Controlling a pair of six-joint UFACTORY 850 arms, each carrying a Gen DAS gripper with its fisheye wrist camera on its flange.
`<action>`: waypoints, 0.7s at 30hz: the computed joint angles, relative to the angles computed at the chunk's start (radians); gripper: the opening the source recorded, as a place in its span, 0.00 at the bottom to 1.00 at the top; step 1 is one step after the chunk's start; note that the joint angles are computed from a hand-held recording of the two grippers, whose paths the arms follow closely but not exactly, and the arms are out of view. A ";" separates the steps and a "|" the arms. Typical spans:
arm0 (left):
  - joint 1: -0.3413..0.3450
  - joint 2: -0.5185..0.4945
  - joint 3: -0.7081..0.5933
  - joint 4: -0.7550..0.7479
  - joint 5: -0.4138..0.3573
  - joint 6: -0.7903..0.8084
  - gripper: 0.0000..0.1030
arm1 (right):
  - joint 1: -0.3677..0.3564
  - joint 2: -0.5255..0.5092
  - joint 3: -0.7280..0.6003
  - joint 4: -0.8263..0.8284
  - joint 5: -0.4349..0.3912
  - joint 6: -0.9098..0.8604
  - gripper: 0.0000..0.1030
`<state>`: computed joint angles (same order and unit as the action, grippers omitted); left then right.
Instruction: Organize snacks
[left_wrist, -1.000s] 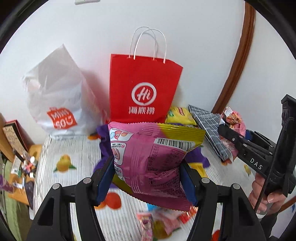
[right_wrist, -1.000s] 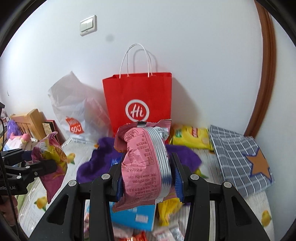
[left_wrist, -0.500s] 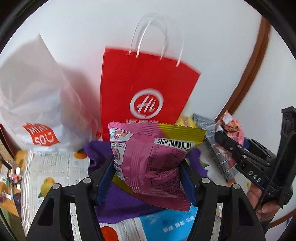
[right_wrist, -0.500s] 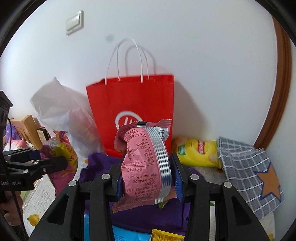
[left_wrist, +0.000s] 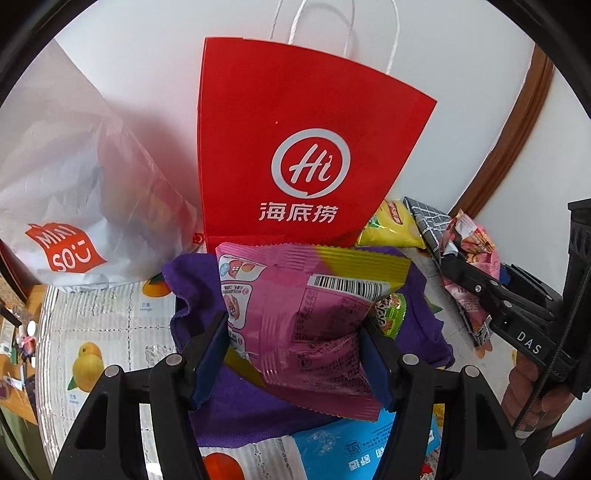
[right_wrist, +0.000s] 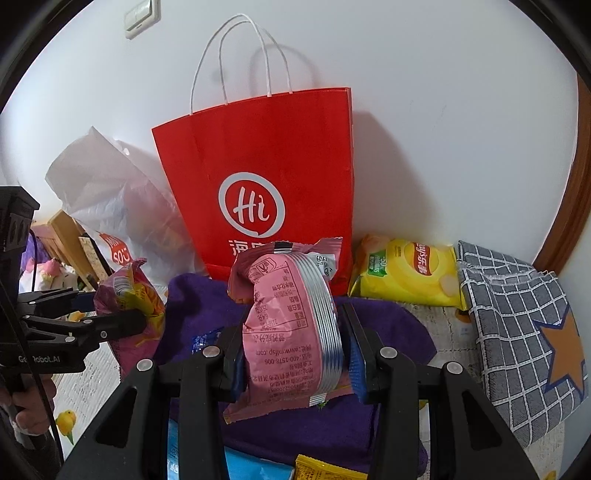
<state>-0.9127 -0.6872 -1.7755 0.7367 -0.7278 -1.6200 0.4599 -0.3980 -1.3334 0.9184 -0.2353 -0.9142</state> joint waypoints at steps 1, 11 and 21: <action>0.000 -0.001 0.000 0.003 0.001 -0.001 0.63 | -0.001 -0.001 0.000 0.001 -0.002 -0.006 0.42; 0.008 -0.009 0.000 -0.026 -0.017 0.015 0.63 | -0.002 -0.022 -0.021 -0.209 -0.020 0.164 0.42; 0.038 -0.032 0.001 -0.124 -0.006 0.070 0.63 | -0.005 -0.094 -0.083 -0.421 -0.106 0.362 0.42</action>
<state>-0.8744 -0.7195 -1.7742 0.6122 -0.7334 -1.5501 0.4546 -0.4922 -1.4162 0.4972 -0.3412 -0.5517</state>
